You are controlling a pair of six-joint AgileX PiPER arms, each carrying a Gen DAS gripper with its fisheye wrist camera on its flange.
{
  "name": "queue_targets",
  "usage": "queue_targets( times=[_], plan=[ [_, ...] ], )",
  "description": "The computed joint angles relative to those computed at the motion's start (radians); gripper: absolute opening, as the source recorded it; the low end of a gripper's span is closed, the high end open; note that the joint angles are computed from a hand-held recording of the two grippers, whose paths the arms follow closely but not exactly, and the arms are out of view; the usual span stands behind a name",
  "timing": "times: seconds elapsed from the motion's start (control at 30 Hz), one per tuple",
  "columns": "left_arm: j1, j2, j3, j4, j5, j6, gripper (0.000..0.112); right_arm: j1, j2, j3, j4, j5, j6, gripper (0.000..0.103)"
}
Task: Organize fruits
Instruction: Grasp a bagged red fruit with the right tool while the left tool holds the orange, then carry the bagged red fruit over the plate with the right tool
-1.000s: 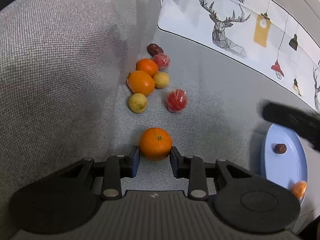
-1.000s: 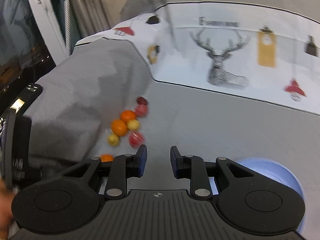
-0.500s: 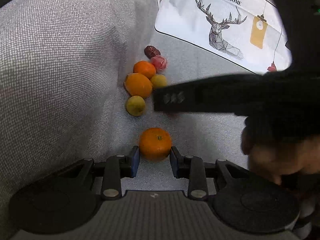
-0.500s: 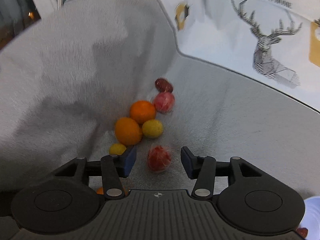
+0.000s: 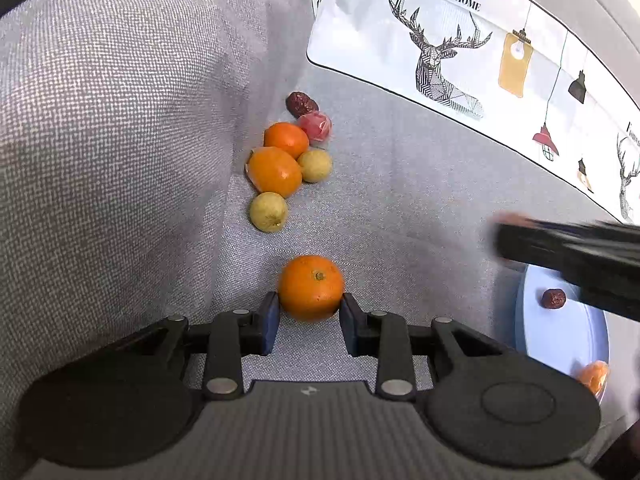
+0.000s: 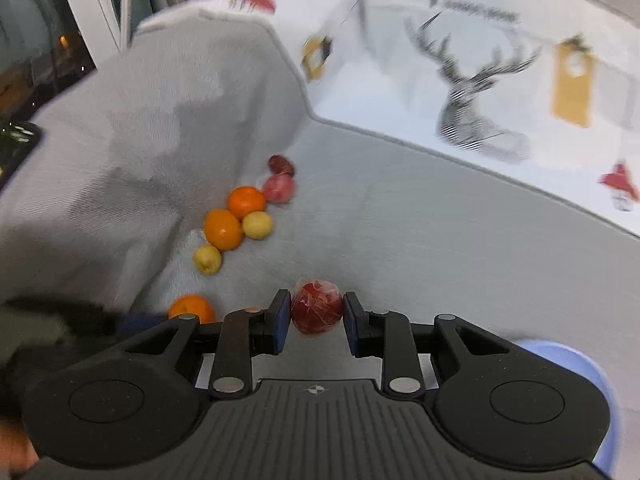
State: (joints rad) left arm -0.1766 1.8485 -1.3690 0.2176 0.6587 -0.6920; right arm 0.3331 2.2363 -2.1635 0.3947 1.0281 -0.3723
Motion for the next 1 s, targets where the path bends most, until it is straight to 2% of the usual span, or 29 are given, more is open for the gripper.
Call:
queue_targets(
  times=[0.17, 0.33, 0.5, 0.63, 0.83, 1.0],
  plan=[
    [-0.035, -0.032, 0.028, 0.111, -0.008, -0.102, 0.035, -0.157, -0.268, 0.345, 0.153, -0.09, -0.223, 0.03],
    [-0.053, -0.038, 0.028, 0.152, -0.007, -0.141, 0.035, -0.324, -0.453, 0.578, 0.274, -0.118, -0.392, 0.03],
    [-0.1, -0.054, 0.038, 0.245, 0.001, -0.198, 0.035, -0.416, -0.516, 0.731, 0.353, -0.157, -0.419, 0.03],
    [-0.126, -0.096, 0.082, 0.308, -0.022, -0.251, 0.035, -0.446, -0.548, 0.82, 0.5, -0.177, -0.507, 0.03],
    [-0.185, -0.128, 0.102, 0.371, 0.001, -0.297, 0.035, -0.451, -0.523, 0.822, 0.489, -0.18, -0.493, 0.03],
    [-0.218, -0.163, 0.136, 0.394, -0.028, -0.324, 0.036, -0.448, -0.511, 0.819, 0.481, -0.198, -0.491, 0.03]
  ],
)
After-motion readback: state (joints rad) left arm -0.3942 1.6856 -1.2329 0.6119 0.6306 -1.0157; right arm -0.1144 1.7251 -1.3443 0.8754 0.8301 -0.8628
